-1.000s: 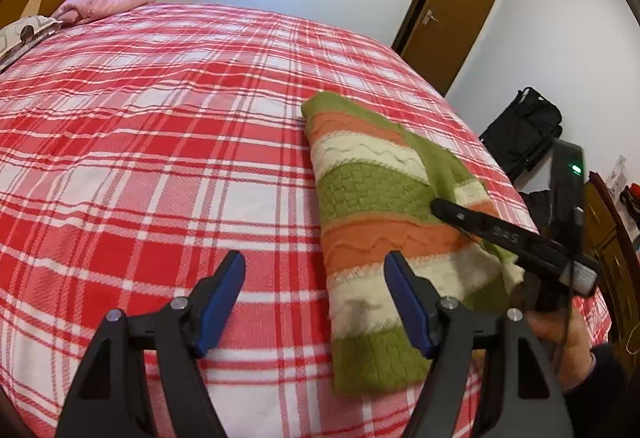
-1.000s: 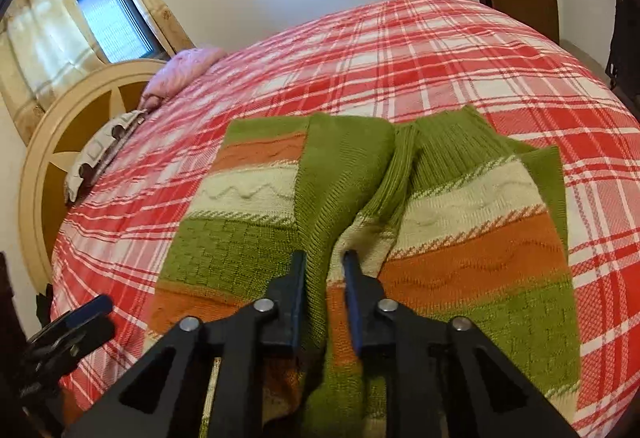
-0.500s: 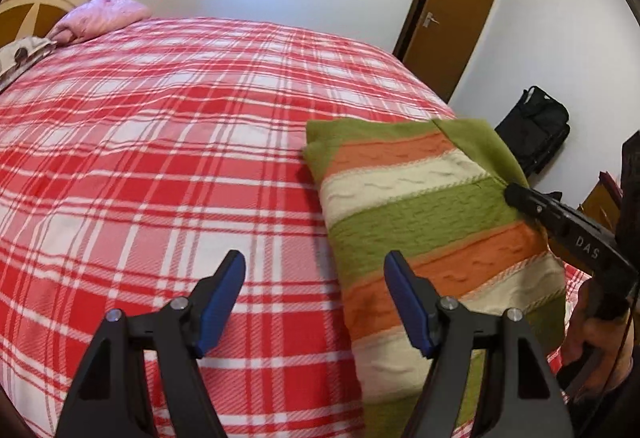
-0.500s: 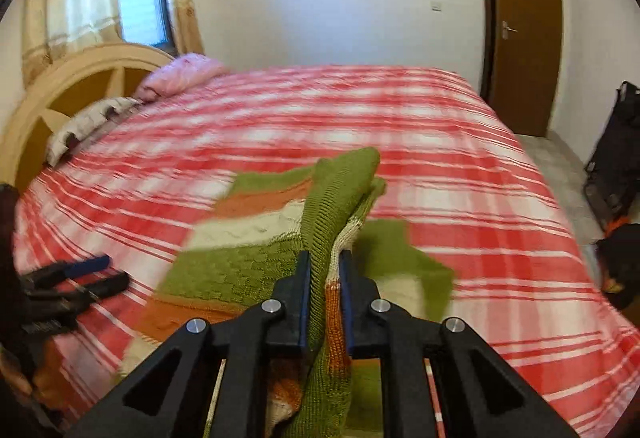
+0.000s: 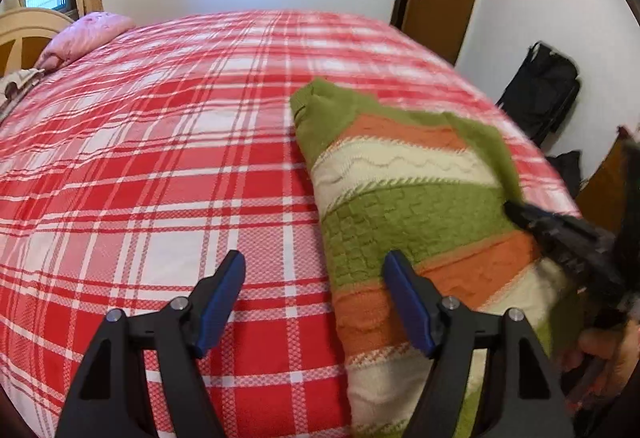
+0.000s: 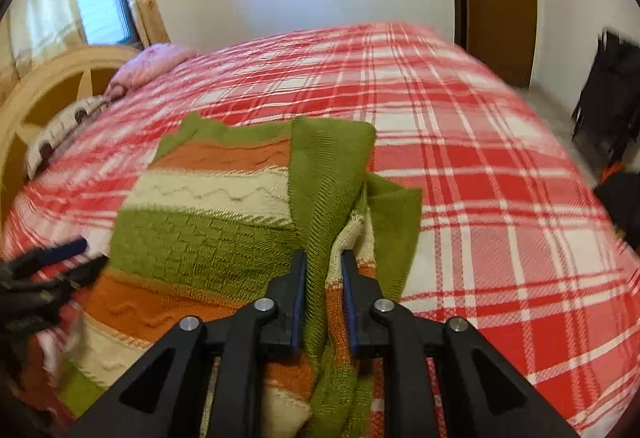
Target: Fold small clothes
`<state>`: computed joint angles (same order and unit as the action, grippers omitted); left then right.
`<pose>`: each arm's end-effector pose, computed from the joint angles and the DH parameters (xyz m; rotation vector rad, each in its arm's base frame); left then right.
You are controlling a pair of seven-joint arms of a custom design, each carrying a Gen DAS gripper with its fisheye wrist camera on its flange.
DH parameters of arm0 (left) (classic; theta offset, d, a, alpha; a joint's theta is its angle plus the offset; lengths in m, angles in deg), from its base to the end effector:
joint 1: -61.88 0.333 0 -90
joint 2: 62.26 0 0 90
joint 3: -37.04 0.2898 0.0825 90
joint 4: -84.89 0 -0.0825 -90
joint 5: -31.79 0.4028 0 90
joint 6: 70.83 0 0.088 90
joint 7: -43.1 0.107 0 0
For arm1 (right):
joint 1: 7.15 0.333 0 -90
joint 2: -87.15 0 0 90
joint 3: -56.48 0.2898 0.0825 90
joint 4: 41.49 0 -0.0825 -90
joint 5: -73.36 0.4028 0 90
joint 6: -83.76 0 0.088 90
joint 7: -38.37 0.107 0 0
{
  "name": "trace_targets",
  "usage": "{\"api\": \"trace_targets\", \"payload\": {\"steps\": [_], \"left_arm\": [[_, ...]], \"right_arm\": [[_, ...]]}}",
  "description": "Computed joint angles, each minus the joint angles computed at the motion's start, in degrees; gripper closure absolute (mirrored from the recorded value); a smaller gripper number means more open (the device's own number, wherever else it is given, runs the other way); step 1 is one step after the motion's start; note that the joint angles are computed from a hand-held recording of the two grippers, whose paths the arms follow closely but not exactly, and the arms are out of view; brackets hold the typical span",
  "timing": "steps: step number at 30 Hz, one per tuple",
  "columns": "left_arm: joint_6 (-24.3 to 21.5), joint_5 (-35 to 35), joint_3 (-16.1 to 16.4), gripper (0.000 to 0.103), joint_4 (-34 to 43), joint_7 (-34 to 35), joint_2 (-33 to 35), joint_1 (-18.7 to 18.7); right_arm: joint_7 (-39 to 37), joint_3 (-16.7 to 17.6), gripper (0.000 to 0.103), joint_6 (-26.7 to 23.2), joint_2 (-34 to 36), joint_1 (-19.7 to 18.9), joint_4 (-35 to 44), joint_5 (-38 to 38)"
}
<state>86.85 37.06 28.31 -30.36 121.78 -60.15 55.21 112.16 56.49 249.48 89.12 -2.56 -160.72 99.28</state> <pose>0.6018 -0.1687 0.4832 -1.7146 1.9758 -0.7762 0.6145 0.0236 0.4620 -1.6687 1.7216 -0.5258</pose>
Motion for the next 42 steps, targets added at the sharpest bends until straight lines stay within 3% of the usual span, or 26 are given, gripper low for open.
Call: {"api": "trace_targets", "payload": {"steps": [2,5,7,10,12,16,18,19,21,22,26,29,33,38,40,42], "left_arm": [[-1.1,2.7,0.1,0.026,0.8,-1.9,0.4,-0.3],[-0.6,3.9,0.1,0.026,-1.0,-1.2,-1.8,-0.1],[-0.4,0.4,0.0,0.026,-3.1,1.8,-3.9,0.2],[0.2,-4.1,-0.3,0.026,-6.1,3.7,-6.6,0.6],[0.6,-5.2,-0.8,0.026,-7.8,4.0,-8.1,0.6],[-0.4,2.2,-3.4,0.026,-8.9,-1.2,-8.9,1.7],[-1.1,4.4,-3.7,0.026,-9.1,-3.5,-9.0,1.8],[-1.3,4.4,-3.6,0.026,-9.3,-3.6,-9.1,1.6],[-1.9,3.8,-3.3,0.026,-9.6,-2.9,-9.4,1.3],[-1.9,4.0,-3.2,0.026,-10.0,-2.8,-9.5,1.3],[-2.5,3.8,-3.1,0.026,-10.3,-2.9,-9.4,1.3],[-3.4,2.2,-2.7,0.026,-9.9,-1.3,-9.5,1.0],[-6.0,-0.5,-2.0,0.026,-7.0,0.3,-9.1,1.3],[-7.1,3.8,-2.4,0.026,-0.2,-4.8,-4.4,1.5],[-6.9,8.0,-2.4,0.026,2.3,-7.2,-2.4,0.9],[-8.3,11.8,-2.1,0.026,5.4,-9.1,0.0,-0.1]], "right_arm": [[-1.1,-0.3,0.085,-1.5,-2.9,-0.5,-1.4,5.7],[4.8,-1.4,0.082,4.1,-10.5,0.1,-9.0,1.8],[7.3,-2.0,0.082,5.1,-15.3,1.0,-13.5,-1.1],[0.4,-7.1,0.082,3.8,-22.3,8.9,-18.9,3.8],[-1.1,-8.2,0.082,4.0,-24.7,12.3,-21.3,2.7],[2.8,-7.0,0.082,1.0,-21.9,13.2,-20.9,-3.5],[10.8,-3.2,0.082,0.2,-19.5,8.3,-20.5,-12.0],[12.4,-3.5,0.085,-1.2,-19.0,8.0,-20.5,-12.8],[8.1,-7.8,0.086,1.0,-20.0,12.1,-22.6,-6.8],[8.3,-8.3,0.088,1.0,-20.6,12.5,-23.3,-6.5],[11.6,-7.3,0.088,0.9,-23.0,11.3,-25.7,-9.3],[13.5,-6.7,0.088,-4.1,-24.1,10.2,-23.9,-12.9],[11.2,-7.9,0.085,1.6,-26.2,11.7,-23.6,-14.0],[13.1,-7.8,0.085,4.7,-17.6,10.8,-14.3,-16.8],[11.1,-8.8,0.085,3.5,-12.5,11.7,-8.9,-14.6],[11.5,-7.6,0.085,2.6,-9.4,10.0,-5.6,-14.3]]}}
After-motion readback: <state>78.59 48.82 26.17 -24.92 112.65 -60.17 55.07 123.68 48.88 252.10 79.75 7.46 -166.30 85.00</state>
